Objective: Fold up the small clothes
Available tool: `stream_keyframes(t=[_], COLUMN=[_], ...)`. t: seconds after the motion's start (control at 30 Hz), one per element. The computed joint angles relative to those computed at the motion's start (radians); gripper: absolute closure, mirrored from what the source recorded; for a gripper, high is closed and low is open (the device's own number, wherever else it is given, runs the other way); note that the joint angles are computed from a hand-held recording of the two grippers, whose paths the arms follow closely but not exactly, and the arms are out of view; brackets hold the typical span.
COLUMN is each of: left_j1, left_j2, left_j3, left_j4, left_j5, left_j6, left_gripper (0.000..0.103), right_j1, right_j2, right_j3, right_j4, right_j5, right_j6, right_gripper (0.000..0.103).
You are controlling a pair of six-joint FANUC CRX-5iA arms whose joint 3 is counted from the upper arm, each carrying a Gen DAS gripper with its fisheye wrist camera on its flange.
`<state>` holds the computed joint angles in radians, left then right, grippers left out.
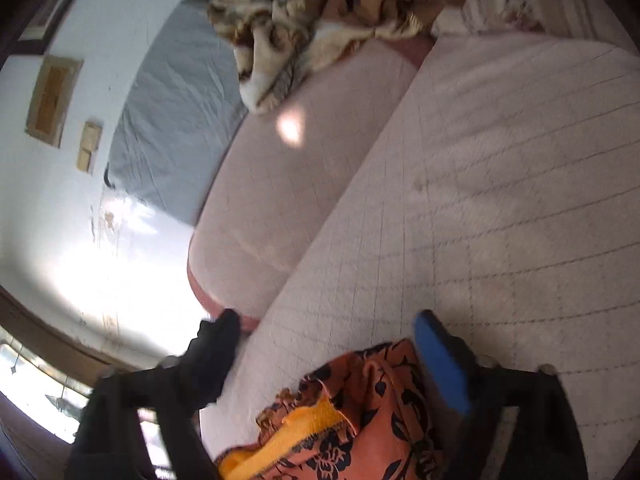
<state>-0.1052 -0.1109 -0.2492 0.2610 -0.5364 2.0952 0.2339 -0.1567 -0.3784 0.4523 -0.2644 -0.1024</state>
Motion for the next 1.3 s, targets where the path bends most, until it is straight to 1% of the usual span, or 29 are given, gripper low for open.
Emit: stream_keyframes(t=[0.03,0.07,0.1,0.13,0.17,0.2,0.23,0.27,0.3,0.33,0.37,0.43,0.47,0.5,0.57,0.6,0.67,0.73,0.77,0.8,0.87,0.9,0.97,1.1,1.17,1.23,1.27,1.3], left_j1=[-0.014,-0.037,-0.077,-0.112,-0.14,-0.151,-0.182,-0.219,-0.246,-0.26,-0.268,-0.263,-0.245,-0.238,-0.239,-0.233,-0.212,-0.21,-0.214,-0.217,-0.209,-0.204,-0.198,-0.201,-0.216,-0.225,-0.224,-0.217], left_j2=[-0.035,-0.061,-0.074,-0.076,-0.077,-0.081,-0.075,-0.061,-0.052,-0.049,-0.035,0.009,0.02,0.027,0.067,0.082,0.099,0.116,0.125,0.133,0.14,0.147,0.152,0.161,0.163,0.169,0.183,0.19], left_j3=[0.021,0.054,0.102,0.138,0.155,0.154,0.171,0.193,0.199,0.186,0.182,0.192,0.179,0.172,0.21,0.221,0.222,0.241,0.253,0.263,0.266,0.268,0.271,0.28,0.29,0.297,0.308,0.307], left_j4=[-0.131,-0.262,-0.387,-0.461,-0.481,-0.461,-0.482,-0.517,-0.532,-0.526,-0.512,-0.449,-0.402,-0.386,-0.41,-0.4,-0.362,-0.369,-0.381,-0.392,-0.381,-0.371,-0.36,-0.352,-0.37,-0.392,-0.397,-0.389], left_j5=[-0.007,-0.049,-0.128,-0.199,-0.246,-0.279,-0.338,-0.403,-0.444,-0.452,-0.463,-0.509,-0.5,-0.498,-0.553,-0.567,-0.56,-0.562,-0.568,-0.575,-0.568,-0.562,-0.559,-0.554,-0.566,-0.59,-0.603,-0.603], left_j6=[0.108,0.224,0.334,0.391,0.397,0.357,0.36,0.382,0.39,0.382,0.367,0.302,0.256,0.237,0.245,0.232,0.199,0.191,0.191,0.197,0.2,0.198,0.196,0.189,0.199,0.202,0.199,0.196], left_gripper=[0.04,0.03,0.028,0.028,0.028,0.028,0.028,0.028,0.028,0.028,0.028,0.028,0.028,0.028,0.028,0.028,0.028,0.028,0.028,0.028,0.028,0.028,0.028,0.028,0.028,0.028,0.028,0.028], right_j1=[0.012,0.036,0.067,0.096,0.124,0.148,0.164,0.185,0.211,0.239,0.273,0.328,0.343,0.352,0.368,0.371,0.354,0.323,0.306,0.293,0.279,0.265,0.241,0.23,0.207,0.172,0.149,0.12], right_j2=[-0.009,0.001,0.02,0.042,0.061,0.084,0.116,0.143,0.173,0.206,0.222,0.253,0.282,0.316,0.369,0.405,0.5,0.598,0.631,0.642,0.614,0.585,0.505,0.314,0.248,0.252,0.261,0.254], right_j3=[0.039,0.09,0.156,0.224,0.282,0.34,0.408,0.454,0.495,0.534,0.542,0.549,0.574,0.607,0.65,0.687,0.802,0.932,0.979,0.983,0.917,0.875,0.771,0.514,0.442,0.454,0.46,0.445], right_j4=[-0.092,-0.165,-0.232,-0.298,-0.366,-0.439,-0.524,-0.576,-0.606,-0.616,-0.602,-0.581,-0.585,-0.588,-0.57,-0.55,-0.537,-0.526,-0.517,-0.492,-0.388,-0.382,-0.394,-0.254,-0.25,-0.294,-0.328,-0.38], right_j5=[-0.041,-0.088,-0.166,-0.248,-0.312,-0.375,-0.451,-0.509,-0.562,-0.612,-0.636,-0.666,-0.687,-0.709,-0.74,-0.751,-0.791,-0.826,-0.826,-0.787,-0.695,-0.661,-0.595,-0.524,-0.538,-0.637,-0.687,-0.685], right_j6=[0.131,0.262,0.393,0.524,0.654,0.785,0.916,1.001,1.056,1.09,1.097,1.106,1.116,1.122,1.119,1.106,1.094,1.06,1.025,0.979,0.829,0.78,0.752,0.689,0.676,0.704,0.714,0.731], right_gripper=[0.009,0.01,0.011,0.015,0.019,0.027,0.035,0.04,0.052,0.058,0.059,0.059,0.06,0.06,0.06,0.06,0.06,0.059,0.059,0.059,0.059,0.059,0.059,0.059,0.059,0.06,0.062,0.078])
